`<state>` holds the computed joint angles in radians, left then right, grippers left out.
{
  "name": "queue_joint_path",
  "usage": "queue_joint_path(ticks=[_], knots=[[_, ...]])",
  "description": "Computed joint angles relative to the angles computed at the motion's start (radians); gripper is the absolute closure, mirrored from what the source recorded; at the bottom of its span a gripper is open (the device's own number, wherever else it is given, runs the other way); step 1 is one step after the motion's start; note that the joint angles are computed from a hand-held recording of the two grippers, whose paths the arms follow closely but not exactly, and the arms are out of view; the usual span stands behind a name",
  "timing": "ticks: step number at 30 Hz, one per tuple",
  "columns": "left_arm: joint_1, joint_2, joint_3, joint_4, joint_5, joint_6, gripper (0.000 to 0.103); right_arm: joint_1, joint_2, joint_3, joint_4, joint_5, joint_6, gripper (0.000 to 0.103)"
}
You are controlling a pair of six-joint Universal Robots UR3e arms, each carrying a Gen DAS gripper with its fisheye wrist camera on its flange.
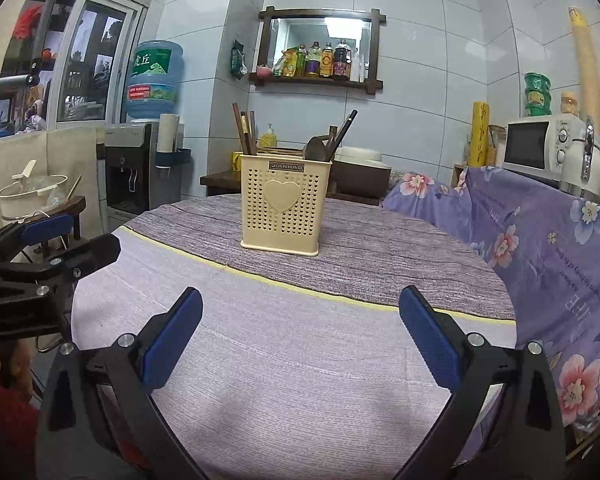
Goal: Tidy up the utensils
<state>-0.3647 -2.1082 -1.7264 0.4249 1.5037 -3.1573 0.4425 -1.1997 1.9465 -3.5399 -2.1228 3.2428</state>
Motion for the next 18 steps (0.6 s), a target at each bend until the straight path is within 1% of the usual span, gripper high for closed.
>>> queue_joint_path(ticks=[5,15,18], knots=[[0.015,0.008,-0.021,0.006,-0.006,-0.011,0.005,-0.014,-0.009,0.003,0.006,0.018,0.006,0.006],[0.017,0.01,-0.037,0.031,-0.006,0.001,0.005,-0.018,-0.016,0.014,-0.014,0.026,0.002,0.006],[0.015,0.01,-0.036,0.03,-0.005,0.0,0.005,-0.025,-0.021,0.019,-0.016,0.044,0.002,0.006]])
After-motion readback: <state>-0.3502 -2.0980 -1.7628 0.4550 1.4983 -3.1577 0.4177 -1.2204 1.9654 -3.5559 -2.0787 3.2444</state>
